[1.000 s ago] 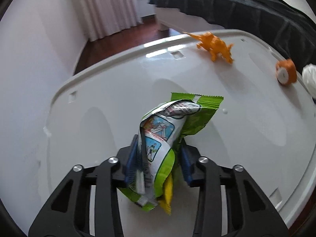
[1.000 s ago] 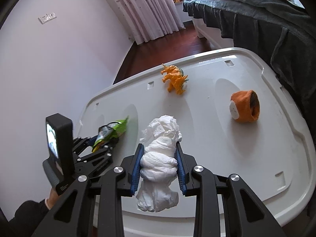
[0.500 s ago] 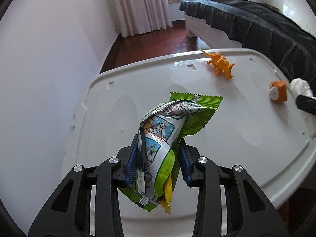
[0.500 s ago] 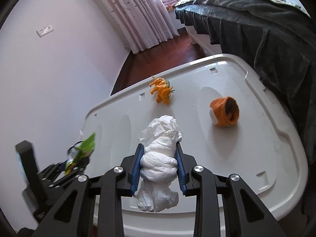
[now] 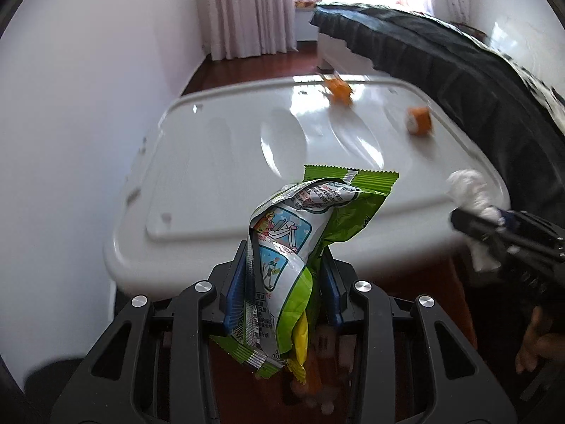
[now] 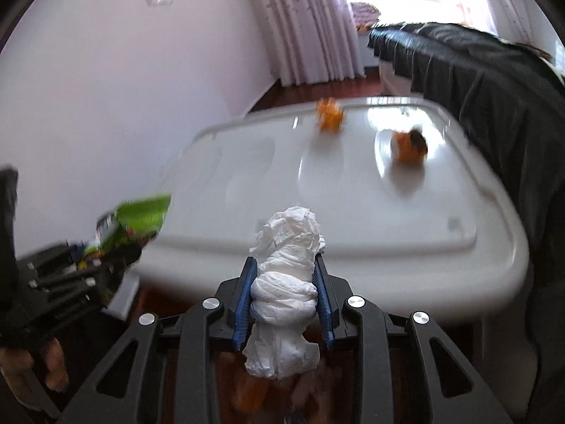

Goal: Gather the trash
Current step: 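Drop the snack bag into the bin with the left gripper while the right gripper drops the tissue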

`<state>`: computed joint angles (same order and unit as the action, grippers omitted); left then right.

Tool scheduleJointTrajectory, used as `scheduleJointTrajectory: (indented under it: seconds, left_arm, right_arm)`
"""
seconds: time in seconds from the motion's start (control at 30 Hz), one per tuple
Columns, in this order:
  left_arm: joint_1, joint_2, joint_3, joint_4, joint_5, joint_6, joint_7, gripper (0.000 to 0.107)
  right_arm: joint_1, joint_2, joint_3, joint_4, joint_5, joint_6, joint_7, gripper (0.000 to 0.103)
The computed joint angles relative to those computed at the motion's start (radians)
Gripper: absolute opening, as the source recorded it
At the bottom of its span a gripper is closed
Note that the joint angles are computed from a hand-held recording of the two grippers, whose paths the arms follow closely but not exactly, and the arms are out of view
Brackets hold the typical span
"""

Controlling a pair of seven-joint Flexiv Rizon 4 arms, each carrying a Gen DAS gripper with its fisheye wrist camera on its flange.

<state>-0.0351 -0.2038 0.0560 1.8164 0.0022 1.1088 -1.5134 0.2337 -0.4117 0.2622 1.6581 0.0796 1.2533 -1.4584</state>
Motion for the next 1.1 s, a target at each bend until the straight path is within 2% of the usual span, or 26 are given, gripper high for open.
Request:
scheduleJointTrajectory:
  seconds: [0.13,0.23,0.33,0.47,0.57,0.6,0.67,0.73,0.8,1.1]
  left_arm:
    - [0.001,0.072,-0.008,0.135,-0.043,0.015,0.048,0.037]
    - [0.007,0.104,-0.015,0.208,-0.105,-0.02,0.073,0.037]
    - [0.007,0.114,-0.019,0.257,-0.138,-0.069,0.088,0.037]
    - [0.019,0.063,-0.018,0.237,-0.139,-0.136,0.088,0.037]
    - [0.015,0.014,-0.007,0.202,-0.068,-0.185,0.046,0.038]
    - [0.015,0.003,-0.007,0.193,-0.064,-0.205,0.043,0.042]
    - [0.004,-0.021,0.004,0.16,-0.008,-0.257,-0.002,0.053]
    - [0.003,-0.03,0.005,0.15,0.008,-0.272,-0.01,0.068]
    - [0.0,-0.031,0.007,0.146,0.027,-0.272,-0.021,0.077]
    - [0.003,-0.017,0.003,0.171,0.015,-0.257,-0.019,0.078]
  right_arm:
    - [0.047,0.067,-0.029,0.145,-0.069,0.025,0.026,0.032]
    - [0.054,0.089,-0.026,0.19,-0.089,0.016,0.035,0.032]
    - [0.049,0.097,-0.011,0.204,-0.07,-0.035,0.038,0.032]
    - [0.078,0.097,-0.023,0.223,-0.099,-0.109,0.064,0.033]
    - [0.1,0.077,-0.042,0.211,-0.142,-0.159,0.087,0.033]
    - [0.103,0.069,-0.046,0.203,-0.149,-0.18,0.096,0.036]
    - [0.109,0.064,-0.056,0.201,-0.162,-0.195,0.122,0.065]
    - [0.112,0.061,-0.066,0.203,-0.176,-0.182,0.154,0.065]
    - [0.107,0.061,-0.064,0.204,-0.174,-0.176,0.165,0.065]
    - [0.093,0.061,-0.055,0.2,-0.165,-0.173,0.185,0.065]
